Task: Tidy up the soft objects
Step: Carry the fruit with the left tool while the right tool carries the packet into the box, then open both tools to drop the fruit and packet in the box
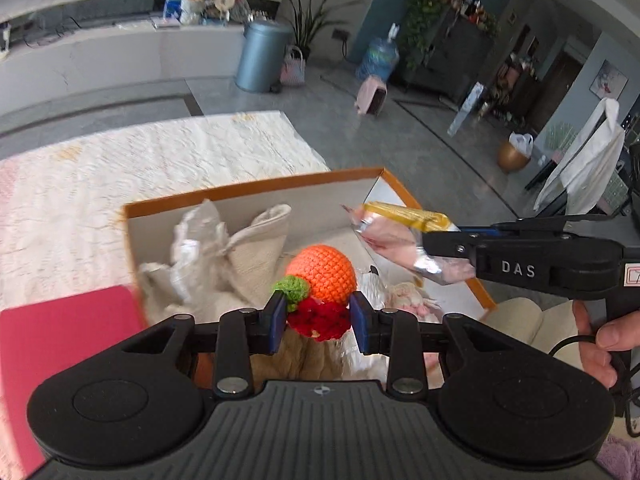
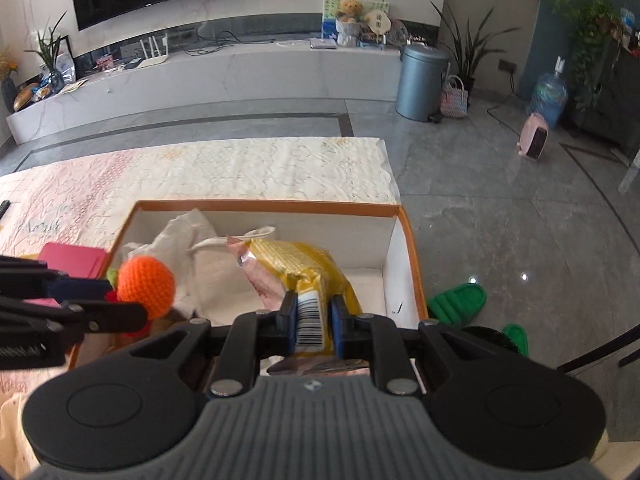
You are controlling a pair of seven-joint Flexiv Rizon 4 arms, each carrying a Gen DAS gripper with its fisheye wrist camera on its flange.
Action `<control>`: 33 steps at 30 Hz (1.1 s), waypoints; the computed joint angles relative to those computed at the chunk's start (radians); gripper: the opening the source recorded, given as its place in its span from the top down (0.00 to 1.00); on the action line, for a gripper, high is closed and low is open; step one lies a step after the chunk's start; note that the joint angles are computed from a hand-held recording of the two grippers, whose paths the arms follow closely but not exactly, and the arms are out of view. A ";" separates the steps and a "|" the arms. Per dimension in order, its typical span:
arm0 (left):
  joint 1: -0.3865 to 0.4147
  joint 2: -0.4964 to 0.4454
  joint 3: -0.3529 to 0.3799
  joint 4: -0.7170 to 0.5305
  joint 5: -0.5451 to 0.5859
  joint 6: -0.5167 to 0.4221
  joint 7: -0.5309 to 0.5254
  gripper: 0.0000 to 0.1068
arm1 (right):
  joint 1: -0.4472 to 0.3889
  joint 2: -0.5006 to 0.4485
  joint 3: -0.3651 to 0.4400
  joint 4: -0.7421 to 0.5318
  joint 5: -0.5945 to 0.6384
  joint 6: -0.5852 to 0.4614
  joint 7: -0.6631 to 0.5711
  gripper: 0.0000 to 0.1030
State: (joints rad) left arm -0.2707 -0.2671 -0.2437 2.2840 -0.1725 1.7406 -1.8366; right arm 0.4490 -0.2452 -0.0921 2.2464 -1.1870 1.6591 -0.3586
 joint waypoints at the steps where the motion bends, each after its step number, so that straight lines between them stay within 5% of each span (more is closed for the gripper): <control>1: 0.038 -0.022 -0.042 -0.012 0.000 0.004 0.008 0.64 | -0.028 -0.031 0.041 -0.020 0.062 -0.003 -0.038 0.85; 3: 0.046 -0.060 -0.049 -0.048 0.002 -0.006 0.019 0.64 | -0.024 -0.076 0.045 -0.050 0.125 -0.002 -0.070 0.85; 6: -0.044 -0.108 0.056 -0.118 -0.001 -0.054 0.024 0.64 | -0.024 -0.134 0.059 -0.090 0.192 -0.010 -0.124 0.85; 10: 0.075 -0.164 -0.078 -0.133 -0.031 -0.046 0.052 0.64 | -0.040 -0.195 0.105 -0.141 0.272 -0.059 -0.219 0.85; 15: -0.017 -0.193 0.029 -0.182 -0.033 -0.091 0.050 0.64 | -0.087 -0.248 0.189 -0.176 0.399 -0.106 -0.337 0.85; 22: -0.042 -0.197 0.060 -0.191 -0.042 -0.123 0.050 0.64 | -0.056 -0.258 0.186 -0.177 0.489 -0.133 -0.421 0.83; 27: -0.069 -0.171 0.097 -0.176 -0.033 -0.128 0.042 0.62 | 0.019 -0.225 0.113 -0.151 0.526 -0.123 -0.431 0.61; 33: -0.115 -0.124 0.148 -0.151 -0.014 -0.124 0.015 0.53 | 0.071 -0.175 0.076 -0.119 0.583 -0.145 -0.457 0.55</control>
State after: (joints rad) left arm -0.3854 -0.3916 -0.0959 2.1328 -0.1861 1.6168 -1.8211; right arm 0.5201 -0.4204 -0.0156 2.1273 -0.6037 1.5139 -0.8160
